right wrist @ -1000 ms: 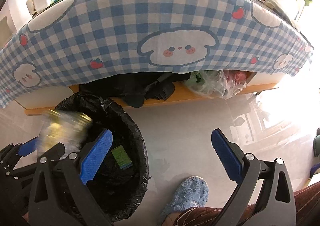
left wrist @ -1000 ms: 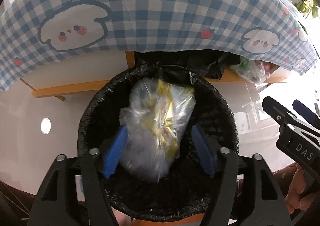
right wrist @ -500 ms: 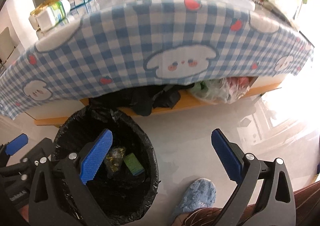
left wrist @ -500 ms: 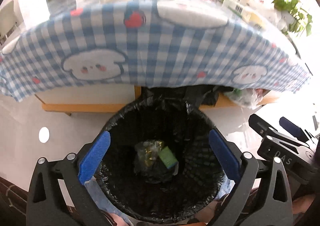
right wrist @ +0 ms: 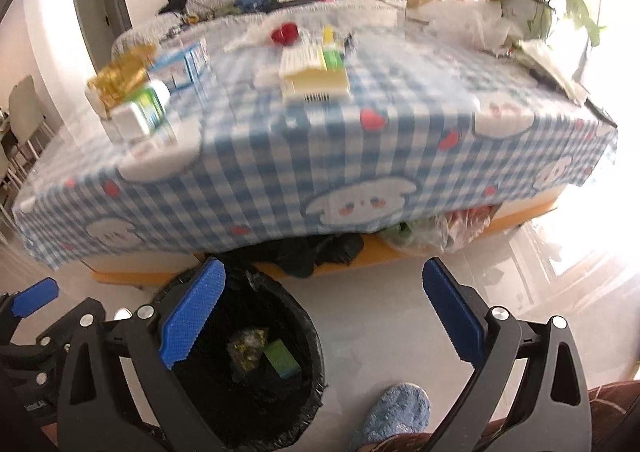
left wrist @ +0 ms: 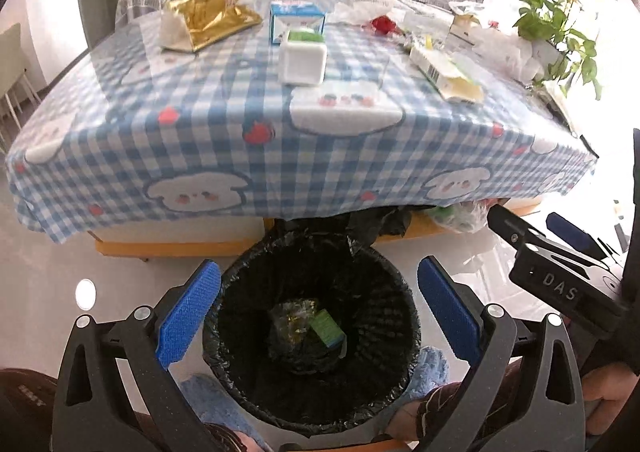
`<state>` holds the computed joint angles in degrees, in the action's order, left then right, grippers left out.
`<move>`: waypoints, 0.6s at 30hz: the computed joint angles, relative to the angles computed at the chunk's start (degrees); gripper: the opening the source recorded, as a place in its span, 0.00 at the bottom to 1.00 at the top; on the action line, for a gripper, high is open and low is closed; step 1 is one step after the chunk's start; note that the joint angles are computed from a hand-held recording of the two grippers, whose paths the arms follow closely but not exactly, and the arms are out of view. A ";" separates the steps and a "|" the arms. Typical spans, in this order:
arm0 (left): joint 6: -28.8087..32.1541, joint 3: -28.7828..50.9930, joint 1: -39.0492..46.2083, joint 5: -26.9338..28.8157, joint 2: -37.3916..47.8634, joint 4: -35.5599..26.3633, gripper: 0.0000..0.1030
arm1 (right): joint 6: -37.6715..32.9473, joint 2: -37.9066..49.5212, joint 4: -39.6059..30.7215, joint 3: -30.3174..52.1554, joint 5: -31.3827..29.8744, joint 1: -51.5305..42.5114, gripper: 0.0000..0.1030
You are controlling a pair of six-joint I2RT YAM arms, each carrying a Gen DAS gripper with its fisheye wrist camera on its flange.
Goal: Collect trash
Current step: 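Raise both open tools back toward the table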
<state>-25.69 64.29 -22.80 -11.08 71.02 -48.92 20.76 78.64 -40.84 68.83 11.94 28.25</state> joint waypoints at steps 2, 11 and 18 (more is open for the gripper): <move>0.44 1.49 0.71 0.32 0.26 -0.89 0.94 | -0.33 -0.44 -0.15 0.90 -0.04 -0.17 0.92; 1.95 8.33 3.46 1.25 2.37 -3.78 0.94 | -1.44 -1.72 -1.60 5.18 -1.43 -3.64 0.92; 3.47 12.33 4.29 1.59 3.95 -5.36 0.94 | -5.43 0.38 -2.62 10.24 -0.53 -4.29 0.92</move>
<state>-22.23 76.62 -18.52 -9.49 74.97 -54.28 15.33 79.03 -43.46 79.07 11.42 23.96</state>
